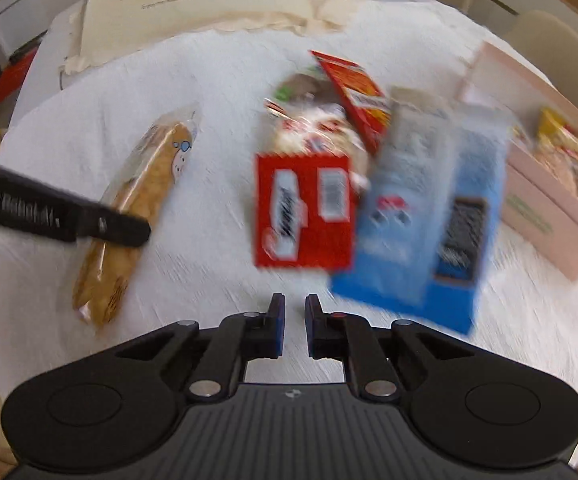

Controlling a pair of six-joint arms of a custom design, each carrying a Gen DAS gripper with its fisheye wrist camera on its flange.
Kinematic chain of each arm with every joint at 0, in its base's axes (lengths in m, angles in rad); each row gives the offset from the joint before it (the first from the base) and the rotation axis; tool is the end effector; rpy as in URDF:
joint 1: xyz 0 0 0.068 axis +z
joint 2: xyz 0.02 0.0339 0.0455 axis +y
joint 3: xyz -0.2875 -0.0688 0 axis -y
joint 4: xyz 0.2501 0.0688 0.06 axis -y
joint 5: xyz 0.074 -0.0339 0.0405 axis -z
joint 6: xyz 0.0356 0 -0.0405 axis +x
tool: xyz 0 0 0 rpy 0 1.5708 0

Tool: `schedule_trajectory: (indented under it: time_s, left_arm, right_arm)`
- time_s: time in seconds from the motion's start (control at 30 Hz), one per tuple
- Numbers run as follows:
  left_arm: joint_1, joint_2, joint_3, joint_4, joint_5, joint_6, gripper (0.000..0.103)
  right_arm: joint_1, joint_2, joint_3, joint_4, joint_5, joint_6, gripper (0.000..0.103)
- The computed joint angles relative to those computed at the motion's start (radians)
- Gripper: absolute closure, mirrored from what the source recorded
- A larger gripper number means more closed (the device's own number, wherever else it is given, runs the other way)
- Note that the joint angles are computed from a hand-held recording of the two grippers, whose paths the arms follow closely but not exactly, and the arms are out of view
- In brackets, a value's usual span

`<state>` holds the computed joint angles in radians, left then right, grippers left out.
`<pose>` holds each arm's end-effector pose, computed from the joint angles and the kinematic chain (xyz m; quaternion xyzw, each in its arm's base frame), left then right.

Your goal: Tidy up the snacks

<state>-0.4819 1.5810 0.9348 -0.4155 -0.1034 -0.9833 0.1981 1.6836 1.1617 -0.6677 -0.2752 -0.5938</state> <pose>0.2782 -0.1414 0.2028 -0.2524 0.9330 -0.1310 0.2204 0.3308 0.0763 0.2260 -0.3991 0.8873 0.0952 0.2105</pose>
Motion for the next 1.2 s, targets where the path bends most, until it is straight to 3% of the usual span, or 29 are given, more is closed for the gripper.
schedule_trajectory:
  time_s: [0.07,0.13,0.17,0.33,0.43,0.47,0.57,0.63,0.73,0.93,1.13,1.2]
  left_arm:
    - [-0.009,0.013,0.013,0.002,-0.008,0.009,0.069]
    - [-0.021,0.011,0.006,0.003,-0.025,-0.014,0.069]
    - [-0.025,-0.001,-0.01,0.011,-0.034,-0.03,0.069]
    - [-0.002,-0.077,-0.074,0.027,-0.058,-0.106,0.07]
    - [0.012,-0.101,-0.076,0.003,-0.074,-0.116,0.07]
    - [0.016,-0.11,-0.077,-0.001,-0.079,-0.118,0.072]
    - [0.036,-0.132,-0.072,-0.025,-0.109,-0.128,0.074]
    - [0.053,-0.143,-0.069,-0.032,-0.117,-0.132,0.074]
    - [0.071,-0.156,-0.063,-0.038,-0.121,-0.127,0.074]
    - [0.073,-0.131,-0.061,0.009,-0.085,-0.12,0.074]
    - [0.045,-0.097,-0.041,0.027,-0.068,-0.135,0.074]
    - [0.025,-0.096,-0.038,0.032,-0.069,-0.141,0.074]
  right_arm:
    - [-0.046,-0.013,0.009,0.017,-0.037,0.029,0.078]
    - [-0.071,-0.019,0.013,0.083,-0.032,0.096,0.03]
    - [-0.075,-0.015,0.013,0.124,-0.029,0.124,0.026]
    - [-0.009,0.085,0.038,0.306,0.07,0.163,0.025]
    - [0.04,0.156,0.11,0.267,0.102,0.236,0.025]
    - [0.049,0.152,0.113,0.25,0.082,0.266,0.025]
    - [0.044,0.132,0.123,0.151,-0.127,0.238,0.025]
    - [0.031,0.154,0.182,-0.011,-0.257,0.162,0.026]
    - [-0.003,0.149,0.212,-0.146,-0.325,0.064,0.026]
    - [-0.012,0.121,0.256,-0.015,-0.193,0.028,0.026]
    - [0.063,0.348,0.539,-0.034,-0.086,0.047,0.026]
    - [0.104,0.46,0.679,-0.101,-0.072,0.057,0.026]
